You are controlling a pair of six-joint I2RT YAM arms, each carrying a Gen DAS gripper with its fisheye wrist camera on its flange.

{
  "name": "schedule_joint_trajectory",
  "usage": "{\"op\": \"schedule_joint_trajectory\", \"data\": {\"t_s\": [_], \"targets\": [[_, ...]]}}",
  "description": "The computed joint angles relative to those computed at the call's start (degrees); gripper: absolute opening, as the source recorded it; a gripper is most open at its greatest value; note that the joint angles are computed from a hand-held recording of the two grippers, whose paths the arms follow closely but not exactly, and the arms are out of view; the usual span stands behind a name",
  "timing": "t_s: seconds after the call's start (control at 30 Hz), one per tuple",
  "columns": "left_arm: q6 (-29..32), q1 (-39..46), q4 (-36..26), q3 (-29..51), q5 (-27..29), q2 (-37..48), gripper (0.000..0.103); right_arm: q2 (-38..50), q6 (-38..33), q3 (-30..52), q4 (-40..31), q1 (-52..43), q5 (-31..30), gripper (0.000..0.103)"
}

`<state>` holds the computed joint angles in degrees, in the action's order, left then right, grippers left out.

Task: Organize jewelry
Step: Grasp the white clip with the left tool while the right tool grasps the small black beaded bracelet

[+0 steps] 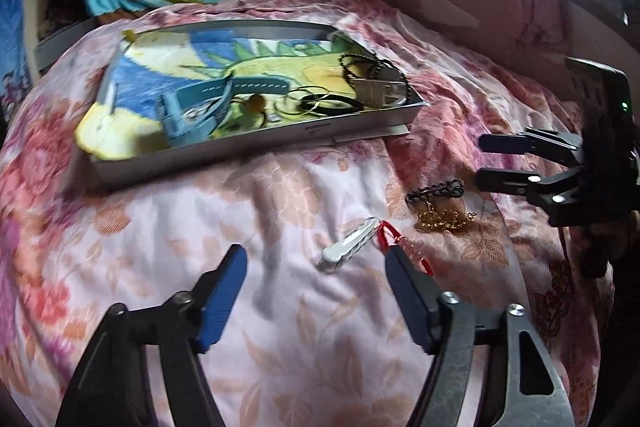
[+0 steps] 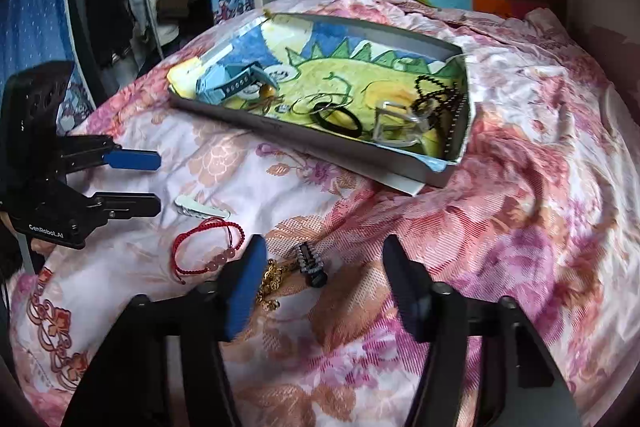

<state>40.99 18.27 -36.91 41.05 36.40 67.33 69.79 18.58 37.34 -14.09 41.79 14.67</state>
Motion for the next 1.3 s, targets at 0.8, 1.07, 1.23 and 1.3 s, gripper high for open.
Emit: {"op": "schedule_joint_trajectory", "data": {"t_s": [0.8,1.07,1.23,1.3], "targets": [[2.3,-8.6,4.0,-0.2,-6.8,5.8,0.029,8.0,-2.8,3.9,-2.6,-0.7,-2.4,0.032],[3.3,-10.1,5.6,-2.8,-8.7,2.5,0.016,8.8,-3.2,4.1,-2.5,-1.0,-3.7,0.014],[2.6,-10.5,6.2,-3.7,-9.6,0.9,0.016,8.6,-3.0,3.9,-2.0,-0.6,-3.4,0.014],[1.2,-10.7,6.2,-3.9,-10.2,0.3,0.016,8.0,-2.7,3.6,-1.5,-0.8,-3.7,0.014]]}}
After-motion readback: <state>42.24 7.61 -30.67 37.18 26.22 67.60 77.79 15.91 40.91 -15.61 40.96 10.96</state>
